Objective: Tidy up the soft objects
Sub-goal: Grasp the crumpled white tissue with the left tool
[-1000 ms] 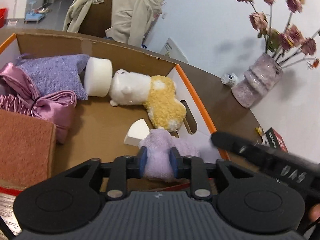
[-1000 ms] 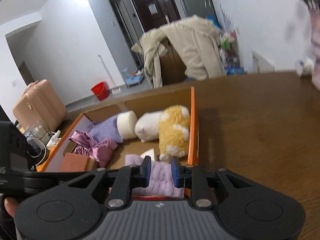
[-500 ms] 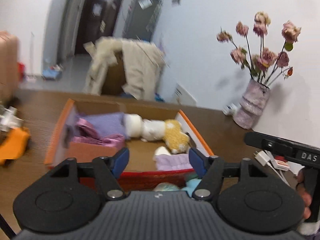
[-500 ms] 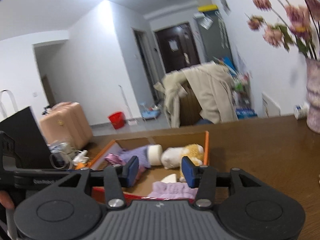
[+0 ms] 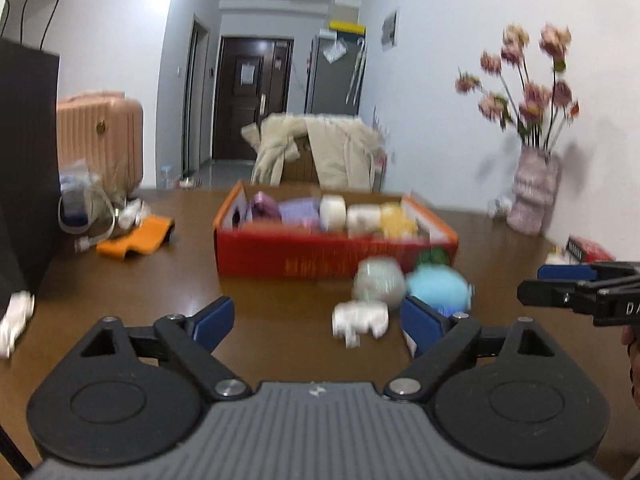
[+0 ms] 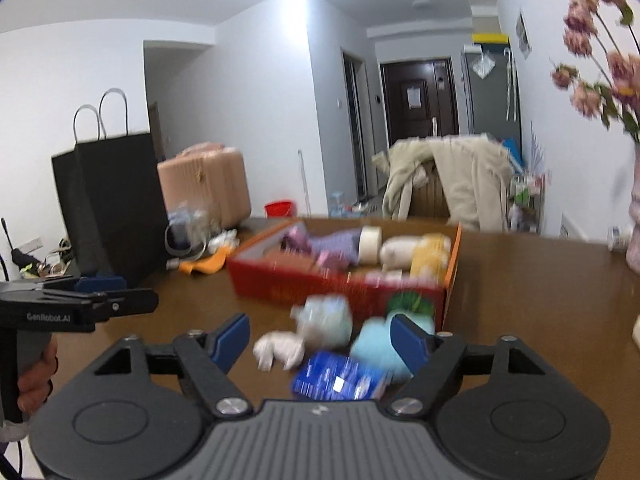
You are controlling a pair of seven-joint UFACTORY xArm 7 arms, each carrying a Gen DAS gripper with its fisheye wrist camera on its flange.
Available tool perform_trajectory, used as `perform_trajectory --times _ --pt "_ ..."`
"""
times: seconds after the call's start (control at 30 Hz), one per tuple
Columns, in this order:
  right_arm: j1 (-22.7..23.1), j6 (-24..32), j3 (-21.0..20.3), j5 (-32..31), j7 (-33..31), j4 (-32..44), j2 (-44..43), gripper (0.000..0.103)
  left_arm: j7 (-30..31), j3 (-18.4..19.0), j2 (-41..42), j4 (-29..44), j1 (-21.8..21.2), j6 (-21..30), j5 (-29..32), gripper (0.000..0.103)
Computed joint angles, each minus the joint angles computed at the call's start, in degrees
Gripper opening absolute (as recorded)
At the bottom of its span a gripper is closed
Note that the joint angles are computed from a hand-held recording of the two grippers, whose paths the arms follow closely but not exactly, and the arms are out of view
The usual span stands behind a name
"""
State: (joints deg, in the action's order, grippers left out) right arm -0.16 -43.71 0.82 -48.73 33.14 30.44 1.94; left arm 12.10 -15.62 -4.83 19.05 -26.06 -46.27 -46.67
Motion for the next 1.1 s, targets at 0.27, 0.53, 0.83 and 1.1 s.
perform_trajectory --times 0.27,0.53,0.83,1.1 --pt "-1.18 -0.96 -0.47 0.01 0.77 -3.49 1.13 0.077 4.63 -0.68 2.04 1.66 -1.93 0.12 -3.65 0.092" --pt "-3.04 0.13 -0.13 -3.10 4.39 0.70 5.14 0.077 7.03 1.80 7.89 8.28 -2.11 4.05 -2.16 0.092" --pt "-4.84 4.04 2.45 -5.14 10.59 11.69 12.00 0.077 9.52 7.87 20.46 25.77 -4.16 10.94 -5.61 0.090" --pt "-5.96 8.25 5.67 -8.10 15.22 21.65 17.44 0.077 4.80 11.11 24.55 30.86 -2.79 20.34 0.70 0.059"
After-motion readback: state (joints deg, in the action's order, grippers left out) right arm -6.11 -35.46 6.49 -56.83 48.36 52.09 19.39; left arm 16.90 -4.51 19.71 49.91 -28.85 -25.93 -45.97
